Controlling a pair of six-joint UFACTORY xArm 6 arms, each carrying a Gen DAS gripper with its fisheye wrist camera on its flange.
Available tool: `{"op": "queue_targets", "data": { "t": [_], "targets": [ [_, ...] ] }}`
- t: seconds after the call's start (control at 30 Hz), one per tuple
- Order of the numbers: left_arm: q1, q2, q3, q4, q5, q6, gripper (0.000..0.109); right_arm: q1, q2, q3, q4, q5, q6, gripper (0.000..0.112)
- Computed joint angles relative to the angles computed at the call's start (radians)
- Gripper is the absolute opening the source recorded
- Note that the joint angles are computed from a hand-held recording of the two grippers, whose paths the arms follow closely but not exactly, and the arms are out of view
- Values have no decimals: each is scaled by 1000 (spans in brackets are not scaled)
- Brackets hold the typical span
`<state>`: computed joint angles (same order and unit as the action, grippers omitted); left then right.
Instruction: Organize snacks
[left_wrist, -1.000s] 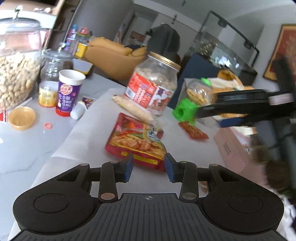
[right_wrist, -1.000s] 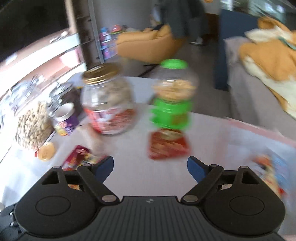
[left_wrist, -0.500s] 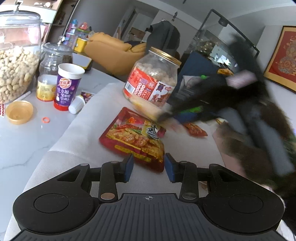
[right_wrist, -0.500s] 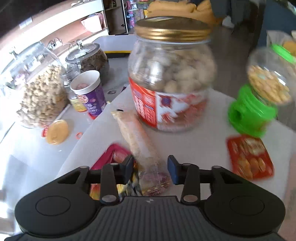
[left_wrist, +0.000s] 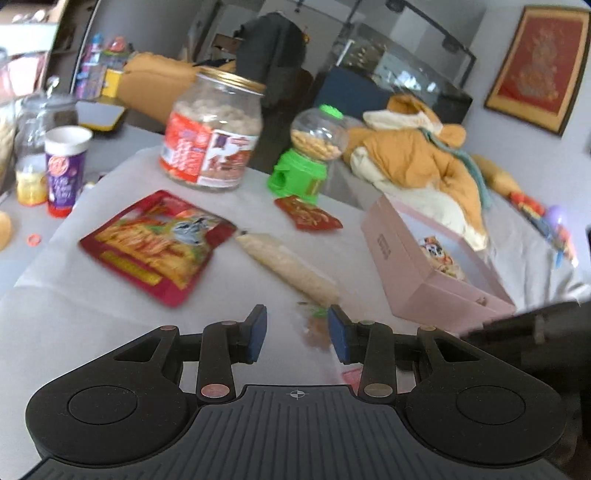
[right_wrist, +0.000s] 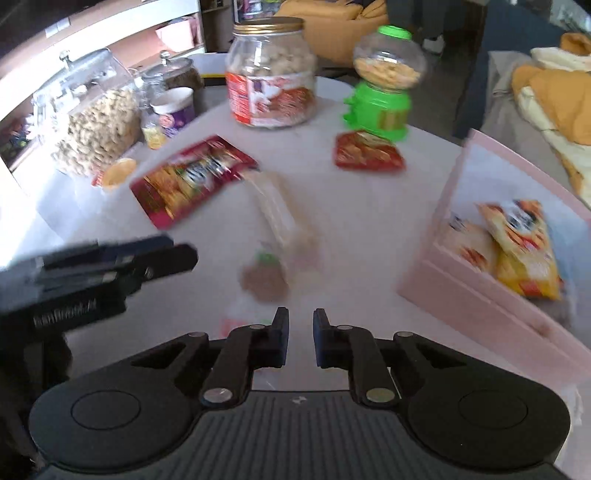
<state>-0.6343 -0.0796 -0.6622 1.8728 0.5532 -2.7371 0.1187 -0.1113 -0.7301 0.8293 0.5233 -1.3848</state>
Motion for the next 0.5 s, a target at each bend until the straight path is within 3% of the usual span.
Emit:
{"op": "queue_targets", "data": {
  "t": [0.1, 0.17, 0.2, 0.33, 0.5],
  "targets": [
    [9, 39, -61, -159, -33, 204, 41, -56, -11, 31, 98, 14, -109, 29],
    [-2, 70, -100, -266, -28, 346, 41, -60, -11, 52, 214, -19, -234, 62],
    [-12, 83, -117, -316, -17, 411, 41, -61, -14, 66, 302, -44, -329, 68],
    [-42, 147, -188, -481, 30, 624, 41, -61, 3, 85, 564, -119, -607, 73],
    [-46, 215, -250, -534, 34, 727, 48, -133, 15, 86, 551, -52, -601, 80]
  ]
}}
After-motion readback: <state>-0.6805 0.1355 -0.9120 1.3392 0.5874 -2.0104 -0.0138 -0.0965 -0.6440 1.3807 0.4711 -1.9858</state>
